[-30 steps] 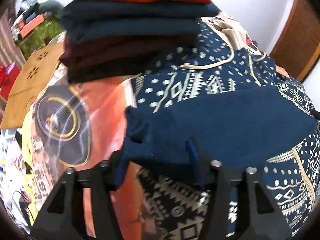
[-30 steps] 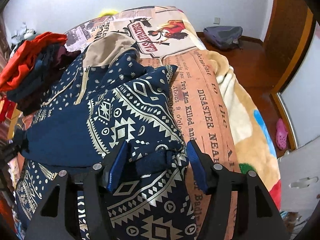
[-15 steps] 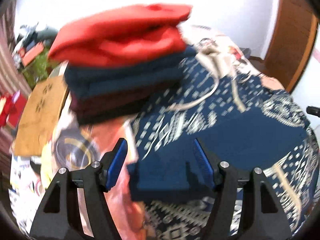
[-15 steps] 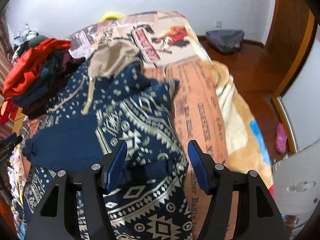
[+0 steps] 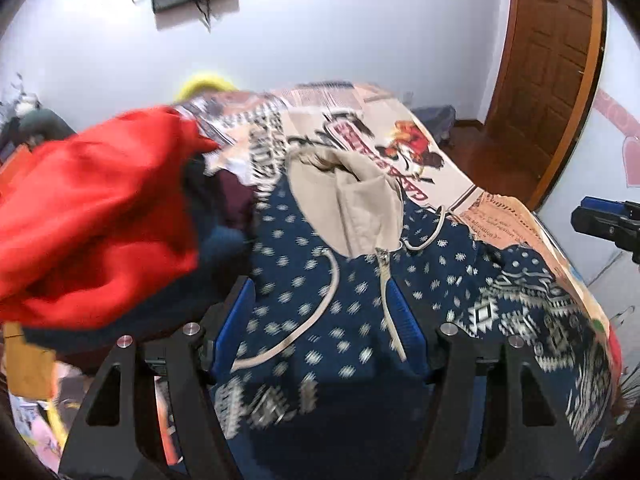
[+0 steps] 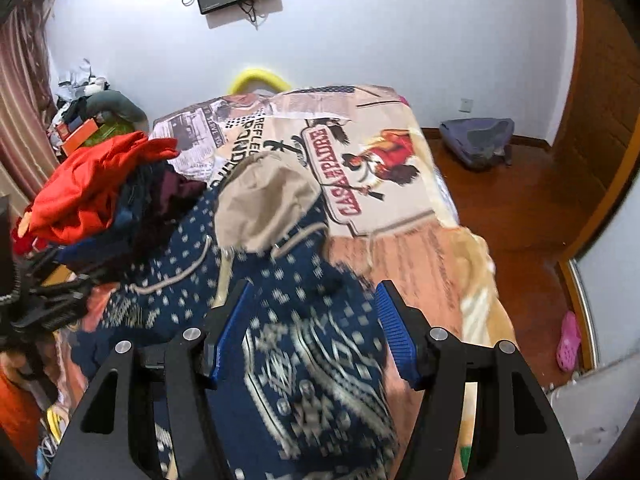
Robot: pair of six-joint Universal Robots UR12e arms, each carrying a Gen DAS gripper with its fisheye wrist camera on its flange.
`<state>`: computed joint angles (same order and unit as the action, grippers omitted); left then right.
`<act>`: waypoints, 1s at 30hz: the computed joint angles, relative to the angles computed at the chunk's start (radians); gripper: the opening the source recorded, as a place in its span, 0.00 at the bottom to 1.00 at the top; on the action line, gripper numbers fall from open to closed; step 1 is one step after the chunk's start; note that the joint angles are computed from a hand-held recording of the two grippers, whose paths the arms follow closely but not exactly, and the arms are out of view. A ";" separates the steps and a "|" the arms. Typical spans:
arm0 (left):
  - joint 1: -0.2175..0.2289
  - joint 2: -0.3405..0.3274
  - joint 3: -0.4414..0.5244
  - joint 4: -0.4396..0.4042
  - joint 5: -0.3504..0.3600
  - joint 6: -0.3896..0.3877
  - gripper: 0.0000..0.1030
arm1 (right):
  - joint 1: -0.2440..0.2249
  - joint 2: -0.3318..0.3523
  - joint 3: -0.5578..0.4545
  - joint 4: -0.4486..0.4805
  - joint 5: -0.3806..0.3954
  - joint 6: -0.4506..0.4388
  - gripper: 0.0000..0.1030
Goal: Fold large clothes
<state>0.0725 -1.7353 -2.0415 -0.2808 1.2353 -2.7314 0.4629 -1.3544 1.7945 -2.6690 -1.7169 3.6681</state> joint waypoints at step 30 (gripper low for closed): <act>-0.090 -0.264 0.229 -0.074 0.158 -0.180 0.09 | -0.084 0.312 -0.284 0.229 0.215 0.133 0.11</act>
